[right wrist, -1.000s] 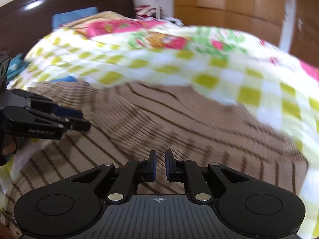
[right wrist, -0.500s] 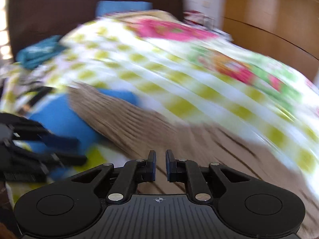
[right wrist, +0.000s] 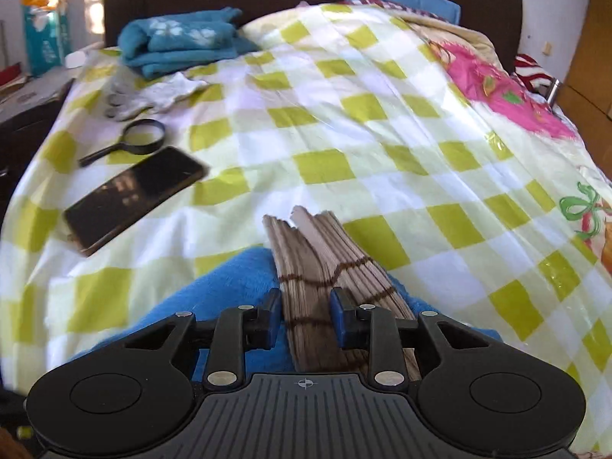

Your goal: Fold small clothes

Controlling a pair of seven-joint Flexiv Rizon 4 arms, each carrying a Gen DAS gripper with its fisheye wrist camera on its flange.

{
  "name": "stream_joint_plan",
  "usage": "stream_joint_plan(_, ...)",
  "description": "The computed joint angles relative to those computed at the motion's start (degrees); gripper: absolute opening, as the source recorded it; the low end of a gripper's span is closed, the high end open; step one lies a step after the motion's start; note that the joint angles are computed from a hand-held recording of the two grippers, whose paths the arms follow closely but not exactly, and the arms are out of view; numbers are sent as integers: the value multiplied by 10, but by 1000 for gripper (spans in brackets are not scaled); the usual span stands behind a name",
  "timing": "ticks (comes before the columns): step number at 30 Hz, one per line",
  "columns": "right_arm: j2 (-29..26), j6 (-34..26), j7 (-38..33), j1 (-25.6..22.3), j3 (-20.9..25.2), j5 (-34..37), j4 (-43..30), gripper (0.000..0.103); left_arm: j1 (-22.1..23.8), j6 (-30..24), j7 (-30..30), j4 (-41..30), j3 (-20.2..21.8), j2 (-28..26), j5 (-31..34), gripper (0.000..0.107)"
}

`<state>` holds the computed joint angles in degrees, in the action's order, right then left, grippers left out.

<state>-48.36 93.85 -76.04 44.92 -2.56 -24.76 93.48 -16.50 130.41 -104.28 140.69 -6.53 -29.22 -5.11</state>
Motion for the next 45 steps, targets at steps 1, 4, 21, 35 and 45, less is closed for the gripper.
stream_joint_plan(1,-2,-1,10,2,-3,8,-5,12,5,2,-4,-1,-3,-1,5,49)
stream_joint_plan(4,16,7,23,-27,31,25,6,7,9,0,-8,-4,-5,1,9,49)
stream_joint_plan(21,335,346,-36,47,-127,589,453,6,-78,-112,110,-228,-67,-68,42,54)
stream_joint_plan(35,117,574,257,-349,112,347,514,19,-283,-279,237,-366,85,-114,-55,54)
stream_joint_plan(45,159,619,315,-376,89,243,476,6,-271,-245,227,-381,78,-103,-63,54)
